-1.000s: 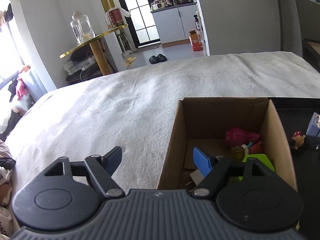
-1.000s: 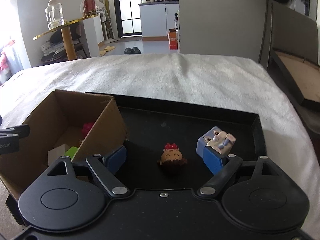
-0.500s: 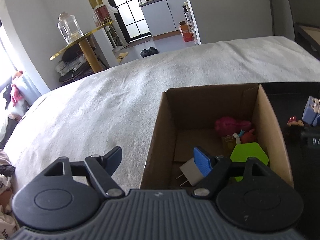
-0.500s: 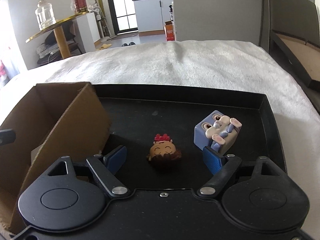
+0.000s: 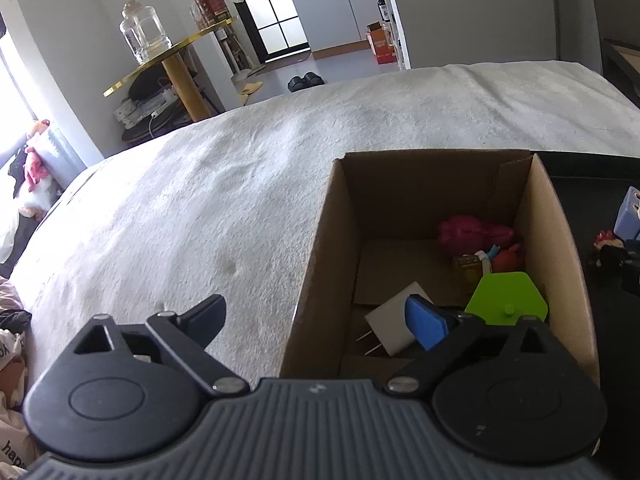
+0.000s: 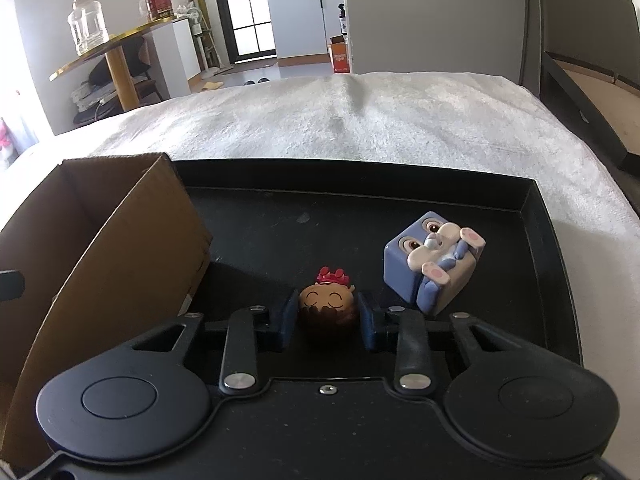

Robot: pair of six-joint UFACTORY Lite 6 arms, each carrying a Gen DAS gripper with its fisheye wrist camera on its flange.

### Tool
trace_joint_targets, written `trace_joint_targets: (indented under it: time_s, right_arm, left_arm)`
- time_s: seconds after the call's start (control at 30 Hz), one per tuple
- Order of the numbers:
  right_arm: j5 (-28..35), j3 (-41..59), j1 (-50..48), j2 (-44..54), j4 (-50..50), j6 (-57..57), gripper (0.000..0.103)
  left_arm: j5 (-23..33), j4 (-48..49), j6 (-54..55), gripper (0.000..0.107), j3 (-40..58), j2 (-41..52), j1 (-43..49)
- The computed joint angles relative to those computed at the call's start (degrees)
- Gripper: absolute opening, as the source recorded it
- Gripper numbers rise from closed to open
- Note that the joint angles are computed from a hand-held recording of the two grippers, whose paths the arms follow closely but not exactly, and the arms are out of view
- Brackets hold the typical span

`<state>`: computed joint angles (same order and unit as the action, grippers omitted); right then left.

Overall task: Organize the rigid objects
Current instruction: 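Lower the right gripper onto the doll head with red bow and close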

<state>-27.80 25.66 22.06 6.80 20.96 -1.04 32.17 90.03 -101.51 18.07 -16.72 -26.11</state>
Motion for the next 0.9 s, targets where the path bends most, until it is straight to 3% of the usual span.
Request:
trace_joint_targets:
  time_s: [0.17, 0.6, 0.73, 0.9]
  right_arm:
    - [1.49, -1.91, 1.51, -2.87, 4.03, -2.57, 0.031]
    - [4.33, -7.63, 5.29, -11.1, 18.13, -13.97, 0.031]
    - [4.47, -6.5, 6.94, -9.7, 24.98, -18.02, 0.036]
    - [4.04, -4.82, 7.63, -6.32, 25.82, -16.47, 0.039]
  left_arm:
    - [-2.53, -0.85, 1.58, 0.102, -0.58, -1.74, 1.35]
    - [-7.25, -2.65, 5.19, 0.102, -2.66, -7.61, 5.74]
    - [-9.91, -3.79, 7.75, 0.102, -3.5, -9.61, 7.77]
    - [-13.02, -4.36, 10.24, 0.102, -4.43, -11.86, 11.22]
